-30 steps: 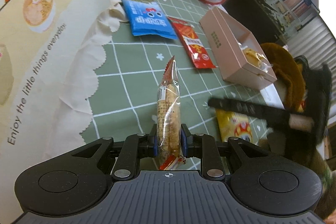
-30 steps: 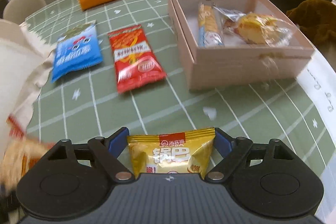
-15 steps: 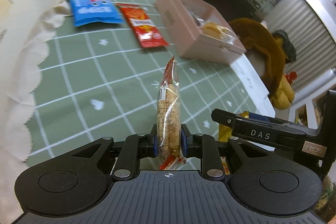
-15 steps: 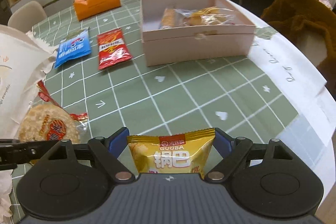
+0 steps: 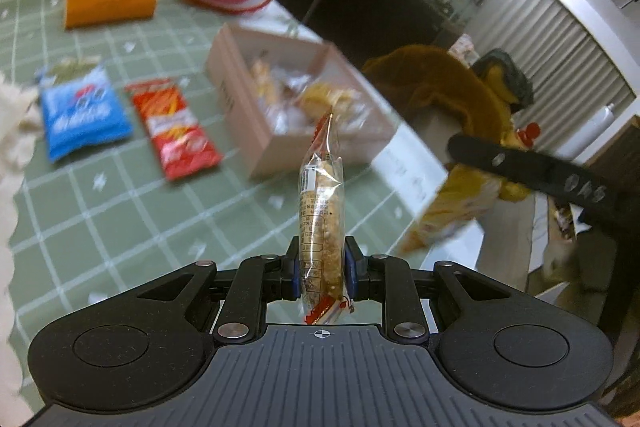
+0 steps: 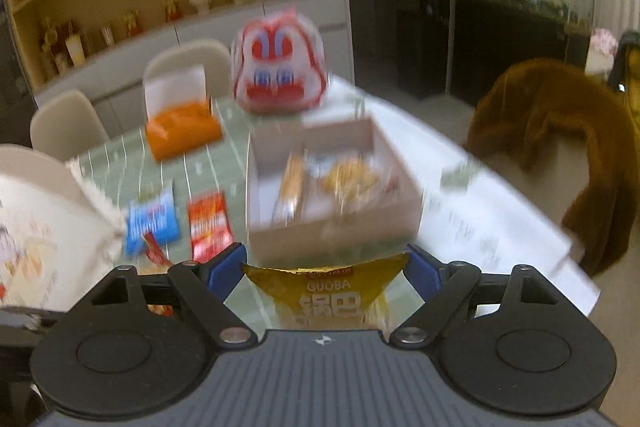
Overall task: Organize snacks
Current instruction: 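Carry the panda bag and stick packet over the pink box and open both tools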
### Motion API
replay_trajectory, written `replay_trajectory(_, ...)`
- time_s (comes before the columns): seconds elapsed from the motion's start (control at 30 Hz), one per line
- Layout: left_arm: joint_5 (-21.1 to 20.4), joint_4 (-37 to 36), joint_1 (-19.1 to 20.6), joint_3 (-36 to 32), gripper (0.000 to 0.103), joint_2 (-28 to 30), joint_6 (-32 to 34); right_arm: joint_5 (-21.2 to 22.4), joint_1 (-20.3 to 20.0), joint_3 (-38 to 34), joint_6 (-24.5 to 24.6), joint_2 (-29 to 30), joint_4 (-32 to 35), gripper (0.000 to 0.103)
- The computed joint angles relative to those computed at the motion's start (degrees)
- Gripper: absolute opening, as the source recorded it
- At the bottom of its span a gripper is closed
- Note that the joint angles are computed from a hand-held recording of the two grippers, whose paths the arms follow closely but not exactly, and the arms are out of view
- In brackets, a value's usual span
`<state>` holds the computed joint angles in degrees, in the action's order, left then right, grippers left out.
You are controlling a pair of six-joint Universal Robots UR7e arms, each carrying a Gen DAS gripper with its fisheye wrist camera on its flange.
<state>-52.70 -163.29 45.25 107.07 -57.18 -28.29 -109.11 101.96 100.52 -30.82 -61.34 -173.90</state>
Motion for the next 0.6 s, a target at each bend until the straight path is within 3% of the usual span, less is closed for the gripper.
replay_trajectory(0.27,1.96,-2.79,0.80,-14.88,0.025,4.41,11.47,5.08,2.36,-16.64,-6.13,3.64,6.46,0.085)
replay_trajectory(0.43,0.08,2.35,2.16,-26.83,0.025,9.48,13.38,8.14,2.83,-29.66,-7.88,8.75,13.36,0.085)
replay_trajectory(0.5,-1.91,3.48,3.12,-30.62,0.025,11.70,14.14,9.43,2.67,-34.68,-8.17,11.06,17.06,0.085)
replay_trajectory(0.6,-8.91,6.33,6.70,-35.39,0.026,15.25,10.78,10.14,2.30,-41.13,-8.69,15.10,20.86,0.085)
